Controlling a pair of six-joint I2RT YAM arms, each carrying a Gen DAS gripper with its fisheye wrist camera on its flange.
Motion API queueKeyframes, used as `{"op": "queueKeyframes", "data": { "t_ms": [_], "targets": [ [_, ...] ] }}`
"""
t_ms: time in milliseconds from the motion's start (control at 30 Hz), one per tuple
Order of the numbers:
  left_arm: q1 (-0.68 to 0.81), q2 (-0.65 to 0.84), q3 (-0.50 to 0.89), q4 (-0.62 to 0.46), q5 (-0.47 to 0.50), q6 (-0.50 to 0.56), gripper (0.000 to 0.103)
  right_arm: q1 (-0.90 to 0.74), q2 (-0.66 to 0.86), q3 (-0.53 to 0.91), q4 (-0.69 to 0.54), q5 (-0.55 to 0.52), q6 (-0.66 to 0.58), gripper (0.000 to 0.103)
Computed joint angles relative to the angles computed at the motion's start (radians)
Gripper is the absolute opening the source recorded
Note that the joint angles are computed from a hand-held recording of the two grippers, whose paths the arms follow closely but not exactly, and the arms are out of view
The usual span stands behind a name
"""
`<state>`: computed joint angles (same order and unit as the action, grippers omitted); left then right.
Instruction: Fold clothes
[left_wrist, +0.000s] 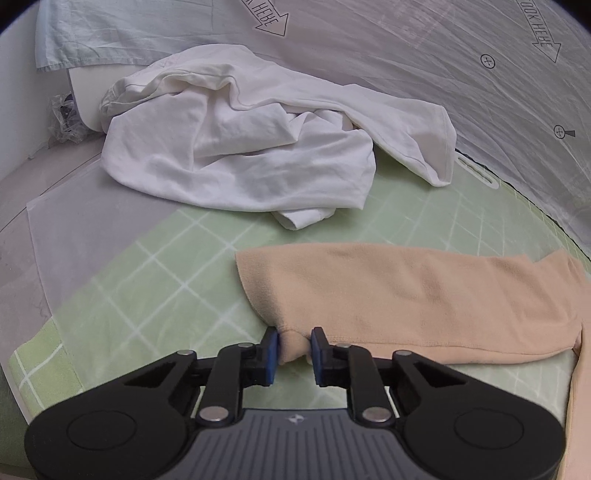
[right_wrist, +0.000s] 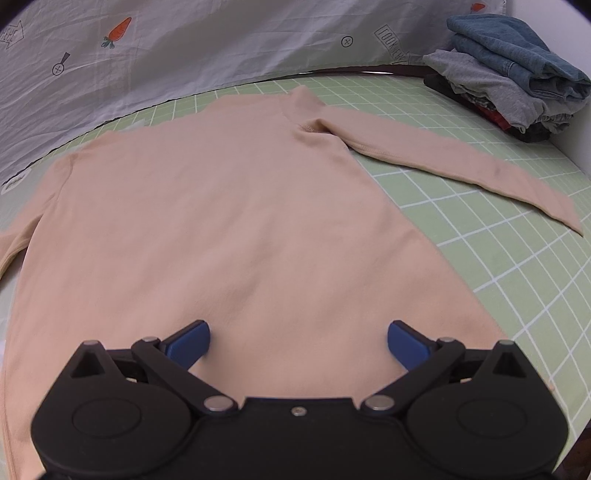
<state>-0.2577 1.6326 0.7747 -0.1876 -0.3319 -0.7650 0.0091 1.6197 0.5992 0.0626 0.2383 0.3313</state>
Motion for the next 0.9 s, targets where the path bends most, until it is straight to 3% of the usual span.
{"op": "queueKeyframes", "data": {
  "t_ms": [467,700,900],
  "targets": [
    [-0.045,-0.220,-0.111,-0.097,0.069,-0.025,0.009,0.057,-0.015,-0.062,0.079,0.073,0.064,0.103],
    [-0.055,-0.229,-0.169,-0.071,0.112,-0.090,0.010,0.065,-0.020,-0.088,0.120,0.090,0.069,0.103],
    [-0.094,-0.223,-0.175,-0.063,0.074,-0.154,0.010,0.043,-0.044,-0.113,0.133,0.046,0.022,0.103]
  ]
}}
